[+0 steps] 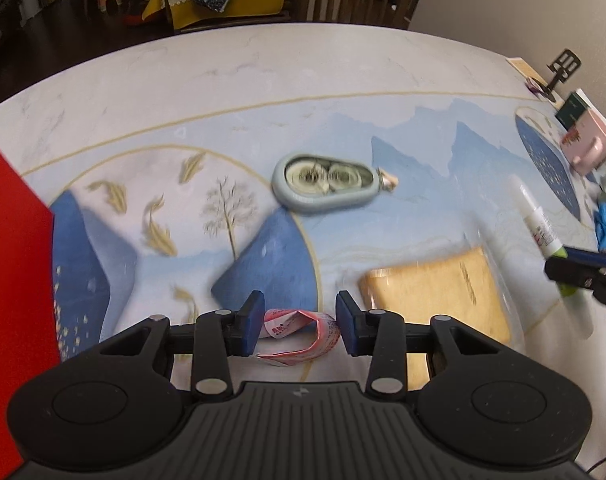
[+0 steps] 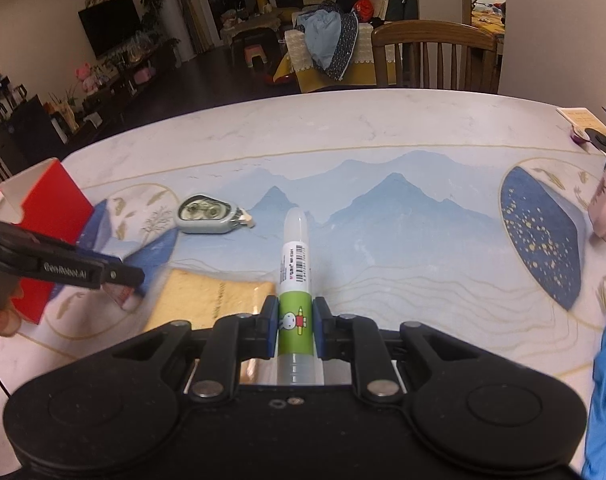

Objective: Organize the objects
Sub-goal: 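Lift the toothpaste tube and glue stick with both tools and carry them to the box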

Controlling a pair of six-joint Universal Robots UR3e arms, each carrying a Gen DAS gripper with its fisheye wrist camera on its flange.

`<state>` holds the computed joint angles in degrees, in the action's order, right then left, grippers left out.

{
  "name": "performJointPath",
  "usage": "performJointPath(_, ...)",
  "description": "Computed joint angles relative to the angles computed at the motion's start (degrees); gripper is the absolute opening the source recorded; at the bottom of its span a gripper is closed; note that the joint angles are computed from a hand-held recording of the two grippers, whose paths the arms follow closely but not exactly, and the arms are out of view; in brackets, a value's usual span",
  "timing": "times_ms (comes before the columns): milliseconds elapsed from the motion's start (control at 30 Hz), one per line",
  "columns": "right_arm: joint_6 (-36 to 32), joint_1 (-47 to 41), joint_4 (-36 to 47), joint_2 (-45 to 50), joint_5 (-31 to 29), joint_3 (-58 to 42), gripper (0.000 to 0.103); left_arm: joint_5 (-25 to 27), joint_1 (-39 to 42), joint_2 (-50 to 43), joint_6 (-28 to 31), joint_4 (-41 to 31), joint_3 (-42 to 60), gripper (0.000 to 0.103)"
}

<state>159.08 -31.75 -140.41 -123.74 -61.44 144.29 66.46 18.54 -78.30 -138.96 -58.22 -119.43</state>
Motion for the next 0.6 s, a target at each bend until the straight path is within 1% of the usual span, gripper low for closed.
performJointPath(33, -0.5, -0.75, 2.64, -2.65, 0.57, 0.31, 0.017, -0.35, 1.03, 1.33, 1.17, -1.38, -0.63, 0.034)
performJointPath(133, -2.16, -3.23, 11.37, -10.84, 2.59, 0.77, 0.017, -2.36, 4.89, 5.72, 5.56, -7.6, -1.76, 0.033)
performJointPath(233, -3.38, -4.93, 19.99, -17.96, 4.33, 0.43, 0.017, -4.36, 9.48, 10.34, 11.41, -15.91, -1.86, 0.022)
performJointPath(367, -4.54, -5.03, 27.24, -25.05, 4.69, 0.0, 0.017, -6.65, 16.96, 16.94, 20.97, -28.38, -1.38, 0.021)
performJointPath(433, -5.25, -5.08, 30.51, -27.55, 5.01, -0.45, 0.017, -7.14, 20.75, 20.42, 26.98, -33.85, -1.57, 0.021)
performJointPath(533, -5.87, -5.13, 34.51, -30.85, 5.29, -0.84, 0.017, -6.88, 24.28, 23.15, 33.34, -39.51, -1.48, 0.022)
performJointPath(600, -5.52, -4.64, 35.62, -31.77, 5.13, -0.94, 0.017, -6.98, 25.84, 25.34, 36.44, -41.33, -2.3, 0.026)
